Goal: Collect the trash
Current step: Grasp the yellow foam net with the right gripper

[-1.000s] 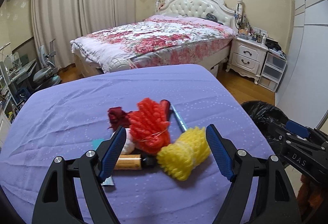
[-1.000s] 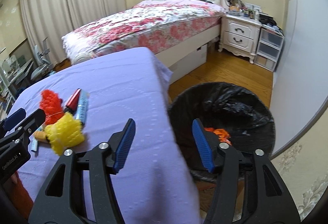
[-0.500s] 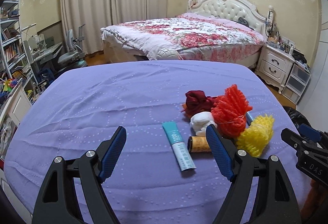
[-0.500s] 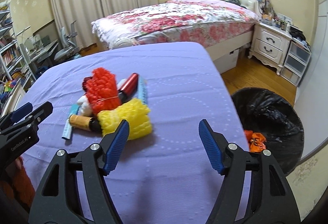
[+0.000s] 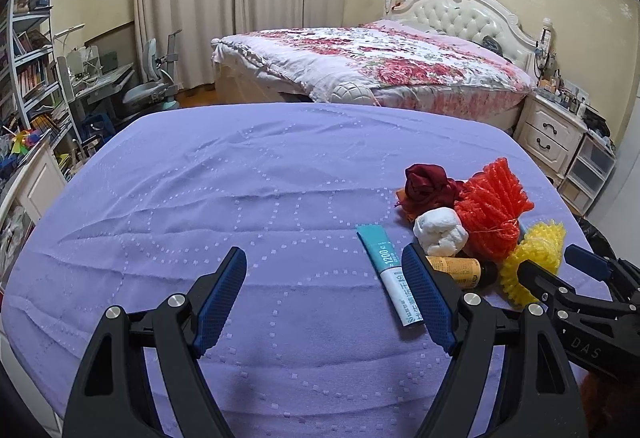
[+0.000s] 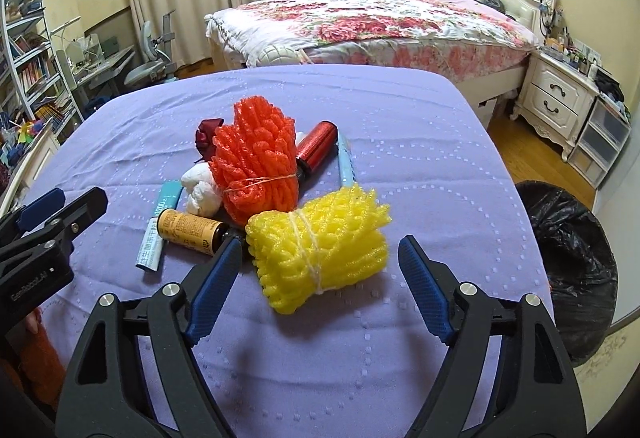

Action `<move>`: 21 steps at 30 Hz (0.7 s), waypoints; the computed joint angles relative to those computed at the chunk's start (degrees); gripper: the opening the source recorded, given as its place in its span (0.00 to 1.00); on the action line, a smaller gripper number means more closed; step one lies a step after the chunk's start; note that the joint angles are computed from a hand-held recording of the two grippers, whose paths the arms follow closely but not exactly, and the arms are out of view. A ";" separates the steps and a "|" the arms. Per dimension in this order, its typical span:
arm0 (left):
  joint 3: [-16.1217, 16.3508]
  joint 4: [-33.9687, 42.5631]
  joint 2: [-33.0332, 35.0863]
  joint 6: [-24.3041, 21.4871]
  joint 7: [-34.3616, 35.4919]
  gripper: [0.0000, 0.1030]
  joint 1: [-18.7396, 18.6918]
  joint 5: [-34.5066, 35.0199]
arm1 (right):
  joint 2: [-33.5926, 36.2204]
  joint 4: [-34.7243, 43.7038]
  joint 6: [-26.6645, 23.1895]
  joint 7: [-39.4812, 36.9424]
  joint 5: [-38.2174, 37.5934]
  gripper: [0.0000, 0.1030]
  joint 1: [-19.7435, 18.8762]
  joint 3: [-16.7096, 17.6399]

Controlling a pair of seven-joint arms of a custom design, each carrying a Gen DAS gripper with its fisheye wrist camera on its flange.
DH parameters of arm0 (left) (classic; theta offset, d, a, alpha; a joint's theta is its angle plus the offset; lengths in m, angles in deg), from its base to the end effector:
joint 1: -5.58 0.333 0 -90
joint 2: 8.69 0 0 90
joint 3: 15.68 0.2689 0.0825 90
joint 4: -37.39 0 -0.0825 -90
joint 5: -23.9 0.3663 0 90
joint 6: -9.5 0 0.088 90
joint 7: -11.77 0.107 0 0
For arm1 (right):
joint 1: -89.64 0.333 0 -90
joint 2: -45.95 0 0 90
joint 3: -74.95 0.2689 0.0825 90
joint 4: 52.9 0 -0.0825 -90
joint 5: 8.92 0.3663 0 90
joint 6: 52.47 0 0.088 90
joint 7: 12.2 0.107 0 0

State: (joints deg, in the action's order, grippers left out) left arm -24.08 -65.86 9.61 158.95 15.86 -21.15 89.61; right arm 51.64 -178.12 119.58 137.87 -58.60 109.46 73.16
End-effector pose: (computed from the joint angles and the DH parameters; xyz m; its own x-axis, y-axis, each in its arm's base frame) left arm 0.5155 -0.3783 0.3798 0.0167 -0.9997 0.0196 -0.6472 -0.0257 -0.7619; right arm 0.5149 0.2258 0.3727 0.1076 -0.9929 -0.0507 -0.7164 -0.0421 -0.6964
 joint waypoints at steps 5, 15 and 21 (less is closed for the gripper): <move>0.06 -0.27 0.14 0.09 0.02 0.76 0.27 -0.61 | 0.65 0.68 -1.95 -1.87 0.58 0.60 0.52 0.29; -0.30 1.32 1.05 0.59 1.08 0.76 -0.64 -1.18 | -3.64 -1.50 -3.27 7.10 -10.13 0.58 -1.23 1.14; -0.39 6.08 4.15 0.45 4.43 0.76 -2.71 -2.38 | -6.52 -3.77 -3.87 12.00 -14.65 0.58 -5.45 2.87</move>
State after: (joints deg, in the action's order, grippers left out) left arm -24.47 -59.78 13.76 159.40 20.29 -23.87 87.23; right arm 45.12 -181.89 115.71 149.87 -73.25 104.01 76.03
